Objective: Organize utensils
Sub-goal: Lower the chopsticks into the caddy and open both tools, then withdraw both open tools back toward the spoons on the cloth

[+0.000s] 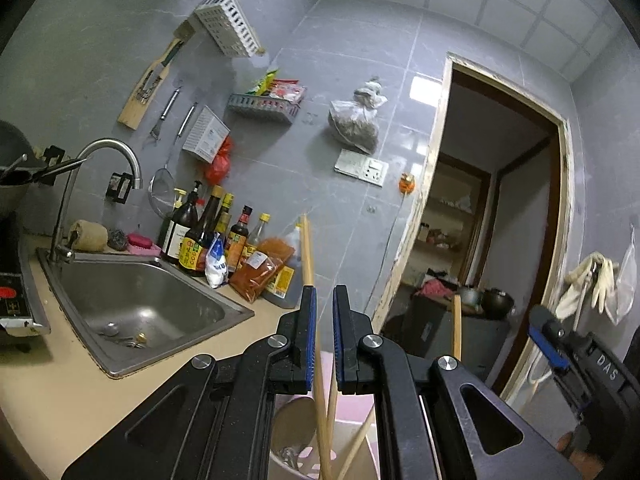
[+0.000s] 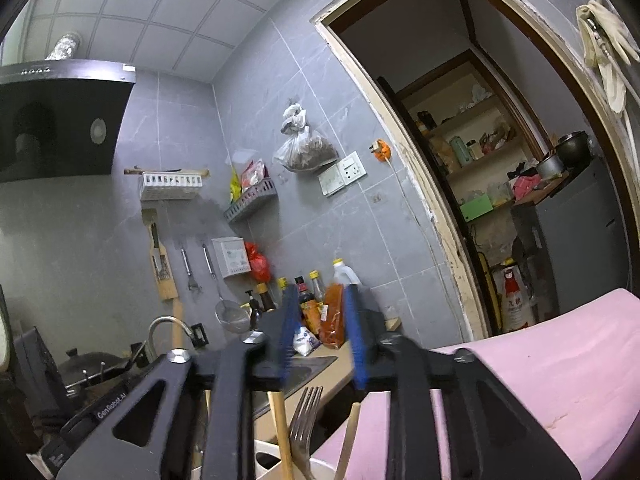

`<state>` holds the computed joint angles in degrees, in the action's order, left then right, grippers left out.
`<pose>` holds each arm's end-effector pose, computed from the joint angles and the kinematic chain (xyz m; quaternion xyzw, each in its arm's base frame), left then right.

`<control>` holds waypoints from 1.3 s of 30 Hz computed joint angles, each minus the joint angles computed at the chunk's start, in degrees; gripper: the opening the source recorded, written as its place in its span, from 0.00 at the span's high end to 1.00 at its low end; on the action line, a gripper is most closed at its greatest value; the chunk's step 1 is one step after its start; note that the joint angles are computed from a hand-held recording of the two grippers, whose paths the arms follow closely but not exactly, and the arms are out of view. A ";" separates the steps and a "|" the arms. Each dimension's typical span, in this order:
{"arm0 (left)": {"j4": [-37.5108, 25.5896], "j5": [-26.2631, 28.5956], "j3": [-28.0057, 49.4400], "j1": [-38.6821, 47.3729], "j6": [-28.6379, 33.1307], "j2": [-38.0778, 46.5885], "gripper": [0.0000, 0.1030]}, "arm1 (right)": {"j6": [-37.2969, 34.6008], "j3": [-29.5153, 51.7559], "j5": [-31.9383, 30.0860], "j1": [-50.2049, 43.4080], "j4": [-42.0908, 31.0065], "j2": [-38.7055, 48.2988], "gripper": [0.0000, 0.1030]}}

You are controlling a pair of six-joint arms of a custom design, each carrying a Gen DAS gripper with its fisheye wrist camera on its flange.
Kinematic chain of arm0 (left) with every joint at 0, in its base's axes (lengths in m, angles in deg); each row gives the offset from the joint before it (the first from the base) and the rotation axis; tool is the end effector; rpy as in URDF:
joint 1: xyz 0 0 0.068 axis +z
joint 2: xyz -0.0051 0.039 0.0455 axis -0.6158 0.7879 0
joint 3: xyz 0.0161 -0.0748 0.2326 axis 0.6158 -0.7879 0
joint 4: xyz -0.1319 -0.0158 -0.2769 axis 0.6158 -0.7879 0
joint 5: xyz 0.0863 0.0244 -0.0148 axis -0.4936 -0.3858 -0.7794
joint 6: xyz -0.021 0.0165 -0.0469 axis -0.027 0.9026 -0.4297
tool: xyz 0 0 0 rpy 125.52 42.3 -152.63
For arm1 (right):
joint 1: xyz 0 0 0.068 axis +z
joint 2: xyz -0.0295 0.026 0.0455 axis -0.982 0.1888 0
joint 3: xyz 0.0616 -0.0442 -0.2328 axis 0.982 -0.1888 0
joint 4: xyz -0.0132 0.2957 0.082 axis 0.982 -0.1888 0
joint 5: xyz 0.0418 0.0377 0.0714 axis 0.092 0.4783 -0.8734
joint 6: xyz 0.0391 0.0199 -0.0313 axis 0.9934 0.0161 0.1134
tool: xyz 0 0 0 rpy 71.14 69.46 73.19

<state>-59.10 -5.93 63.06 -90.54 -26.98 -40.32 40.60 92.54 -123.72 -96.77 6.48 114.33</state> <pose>0.1653 -0.1693 0.2318 -0.1197 0.6758 -0.1240 0.7167 0.2119 -0.0401 0.2312 -0.0506 0.6451 0.3329 0.6859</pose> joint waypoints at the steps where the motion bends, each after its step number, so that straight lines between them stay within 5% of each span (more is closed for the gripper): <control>1: -0.21 -0.03 0.00 -0.23 0.06 0.02 0.94 | -0.17 -0.05 0.04 -0.05 -0.23 -0.21 0.75; 11: -5.85 -0.16 -0.74 -1.44 -1.91 -3.37 0.94 | -2.37 -0.89 0.97 0.55 -3.54 -3.85 0.75; 16: -10.99 1.65 -0.67 -2.52 -3.21 -7.84 0.67 | -5.31 -0.86 2.18 0.10 -10.36 -9.37 0.60; 22: -19.86 -1.80 2.84 -7.98 -3.93 -8.09 0.64 | -10.33 -0.71 -0.15 -4.70 -24.48 -19.24 0.49; 25: -22.79 -3.45 4.16 -11.35 -5.52 -6.95 0.38 | -13.89 -0.62 -4.69 -10.35 -33.23 -24.65 0.27; 27: -22.75 -4.95 3.80 -14.54 -5.72 -6.50 0.33 | -16.06 -0.95 -10.01 -16.27 -37.69 -27.86 0.25; 33: -24.16 -7.21 7.98 -21.25 -3.66 1.75 0.23 | -35.51 5.38 -26.88 -38.58 -53.29 -20.51 0.03; 35: -23.72 -7.08 9.29 -23.28 -3.09 4.85 0.19 | -46.20 9.23 -30.95 -45.22 -60.39 -13.49 0.00; 39: -25.72 -3.31 12.63 -25.19 -4.49 10.86 0.18 | -79.98 20.94 -32.35 -54.60 -84.92 6.88 0.00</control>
